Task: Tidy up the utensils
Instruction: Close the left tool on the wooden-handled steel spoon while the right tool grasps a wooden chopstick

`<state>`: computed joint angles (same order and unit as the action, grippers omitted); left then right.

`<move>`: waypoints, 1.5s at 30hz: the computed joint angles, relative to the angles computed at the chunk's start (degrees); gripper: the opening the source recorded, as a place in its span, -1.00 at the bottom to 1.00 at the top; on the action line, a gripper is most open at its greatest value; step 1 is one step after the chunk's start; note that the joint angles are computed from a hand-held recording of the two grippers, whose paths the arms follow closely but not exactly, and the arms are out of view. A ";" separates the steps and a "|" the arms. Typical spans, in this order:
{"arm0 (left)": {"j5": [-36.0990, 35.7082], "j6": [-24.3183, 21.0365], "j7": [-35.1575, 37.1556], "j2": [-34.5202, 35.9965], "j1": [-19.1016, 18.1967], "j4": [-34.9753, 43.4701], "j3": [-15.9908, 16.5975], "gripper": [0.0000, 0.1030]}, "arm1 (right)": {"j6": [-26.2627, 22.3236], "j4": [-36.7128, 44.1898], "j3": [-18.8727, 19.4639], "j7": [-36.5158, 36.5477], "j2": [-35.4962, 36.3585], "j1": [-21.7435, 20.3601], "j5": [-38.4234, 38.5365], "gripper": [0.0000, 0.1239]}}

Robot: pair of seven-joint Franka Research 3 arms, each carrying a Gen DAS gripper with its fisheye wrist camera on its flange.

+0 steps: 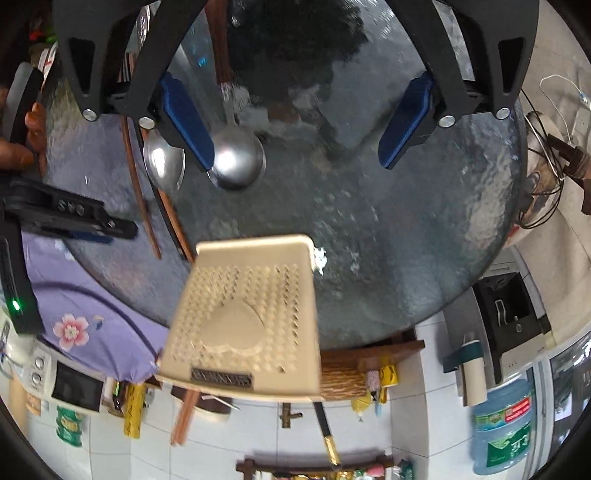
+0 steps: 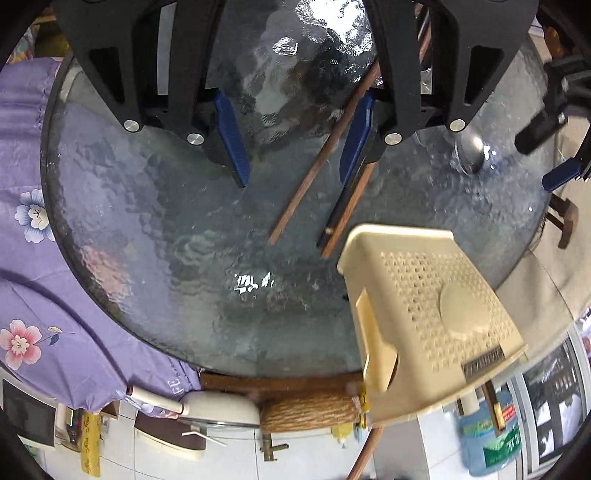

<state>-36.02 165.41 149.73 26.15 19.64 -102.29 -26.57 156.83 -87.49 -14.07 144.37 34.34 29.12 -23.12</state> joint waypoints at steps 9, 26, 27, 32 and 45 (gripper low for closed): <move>0.42 -1.99 0.36 -0.95 -0.45 -2.00 0.70 0.38 | -6.16 6.36 1.51 -3.35 4.20 -1.08 2.25 -0.32; 9.53 -2.20 -7.65 -0.18 -5.62 -2.24 4.40 0.12 | -10.77 16.05 4.10 -9.80 9.19 -4.33 6.58 -0.79; 10.10 -2.35 -8.40 -0.07 -5.78 -2.07 4.52 0.09 | -10.36 15.70 4.22 -10.26 9.01 -4.47 6.95 -0.79; 13.67 -2.88 -12.44 0.65 -7.16 -1.01 5.65 0.01 | -7.66 11.97 4.30 -11.72 6.98 -4.08 8.00 -0.82; 19.83 -3.15 -17.31 1.62 -8.30 0.75 6.08 0.10 | -5.02 8.76 3.41 -12.11 5.54 -2.86 8.23 -0.82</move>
<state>-16.19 162.26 132.42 27.77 11.34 -101.53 -20.49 151.81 -78.73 -10.66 132.27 39.88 26.26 -14.89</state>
